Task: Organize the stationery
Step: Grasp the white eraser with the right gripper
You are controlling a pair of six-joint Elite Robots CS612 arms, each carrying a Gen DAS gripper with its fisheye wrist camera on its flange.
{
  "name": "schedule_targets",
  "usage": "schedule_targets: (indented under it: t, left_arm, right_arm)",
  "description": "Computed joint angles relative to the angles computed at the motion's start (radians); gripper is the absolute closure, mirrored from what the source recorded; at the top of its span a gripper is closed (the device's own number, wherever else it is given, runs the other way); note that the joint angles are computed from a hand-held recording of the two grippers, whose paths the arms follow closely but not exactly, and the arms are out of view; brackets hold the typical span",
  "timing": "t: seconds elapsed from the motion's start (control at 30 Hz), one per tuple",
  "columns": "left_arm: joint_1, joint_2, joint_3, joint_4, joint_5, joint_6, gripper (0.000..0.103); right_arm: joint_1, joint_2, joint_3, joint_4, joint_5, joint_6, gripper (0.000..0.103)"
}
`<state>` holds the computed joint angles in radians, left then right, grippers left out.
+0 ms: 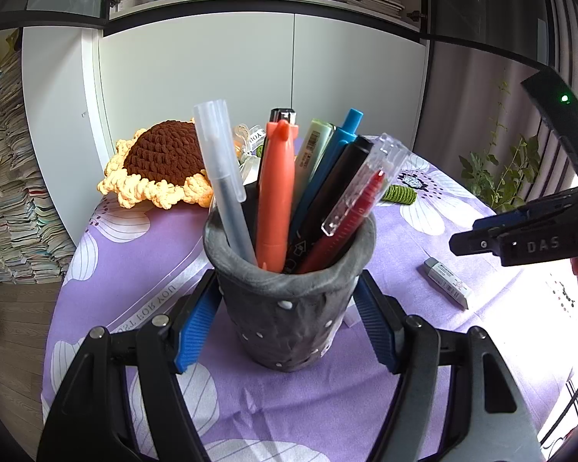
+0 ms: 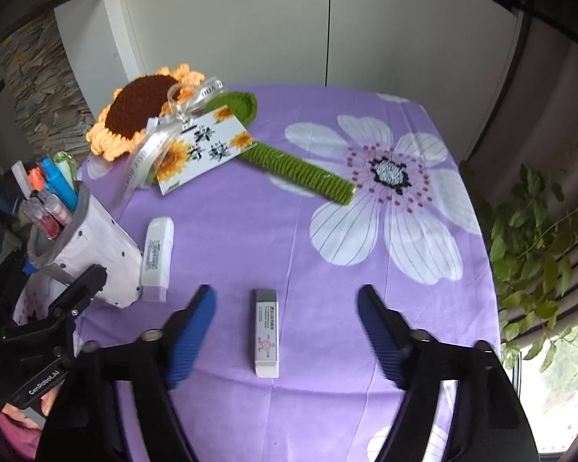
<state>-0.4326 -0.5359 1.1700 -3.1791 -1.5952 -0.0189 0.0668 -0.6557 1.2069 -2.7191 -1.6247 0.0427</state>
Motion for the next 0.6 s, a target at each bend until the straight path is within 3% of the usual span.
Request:
schedule_targets:
  t: [0.07, 0.17, 0.3, 0.6]
  left_arm:
    - [0.000, 0.000, 0.000, 0.000, 0.000, 0.000, 0.033]
    - [0.000, 0.000, 0.000, 0.000, 0.001, 0.000, 0.033]
    - [0.000, 0.000, 0.000, 0.004, 0.002, 0.002, 0.034]
    - [0.000, 0.000, 0.001, 0.005, 0.003, 0.003, 0.033]
  right_arm:
    - [-0.005, 0.012, -0.030, 0.088, 0.026, 0.018, 0.068]
    - [-0.016, 0.024, -0.054, 0.158, 0.090, 0.035, 0.068]
    - [-0.016, 0.029, -0.059, 0.157, 0.091, 0.034, 0.068]
    - [-0.004, 0.058, -0.129, 0.278, 0.072, -0.020, 0.068]
